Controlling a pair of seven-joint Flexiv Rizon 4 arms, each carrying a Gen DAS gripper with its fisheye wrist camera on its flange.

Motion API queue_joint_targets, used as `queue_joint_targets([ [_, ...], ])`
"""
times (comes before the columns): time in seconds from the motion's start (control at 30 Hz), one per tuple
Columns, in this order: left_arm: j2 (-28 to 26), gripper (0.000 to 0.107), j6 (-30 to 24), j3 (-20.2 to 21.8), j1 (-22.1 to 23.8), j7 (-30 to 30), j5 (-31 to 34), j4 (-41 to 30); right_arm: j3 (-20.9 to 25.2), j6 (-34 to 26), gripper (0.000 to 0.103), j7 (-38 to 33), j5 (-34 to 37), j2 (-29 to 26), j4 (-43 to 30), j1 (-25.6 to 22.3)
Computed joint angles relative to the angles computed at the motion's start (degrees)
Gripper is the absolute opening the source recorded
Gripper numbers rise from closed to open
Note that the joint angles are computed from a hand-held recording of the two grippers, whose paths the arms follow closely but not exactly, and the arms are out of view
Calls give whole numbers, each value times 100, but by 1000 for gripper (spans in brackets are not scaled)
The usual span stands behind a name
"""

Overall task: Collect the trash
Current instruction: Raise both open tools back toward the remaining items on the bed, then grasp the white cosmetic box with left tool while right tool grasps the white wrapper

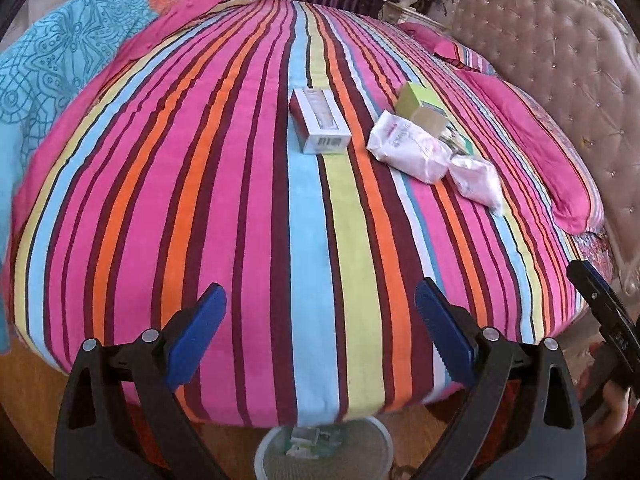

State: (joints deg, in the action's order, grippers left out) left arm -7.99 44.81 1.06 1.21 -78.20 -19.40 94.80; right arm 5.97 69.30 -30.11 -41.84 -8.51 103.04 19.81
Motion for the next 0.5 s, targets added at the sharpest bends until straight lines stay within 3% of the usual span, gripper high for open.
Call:
queue_joint_targets([
  [0.23,-631,92,-248,-96,62,-20,76,-774,64,-96,95,-925,833,-403,-530,-22],
  [0.5,-1511,92,-695,-137,79,-466,284,-2002,-37,-352,95,-1662,1349,-848,-1169,3],
])
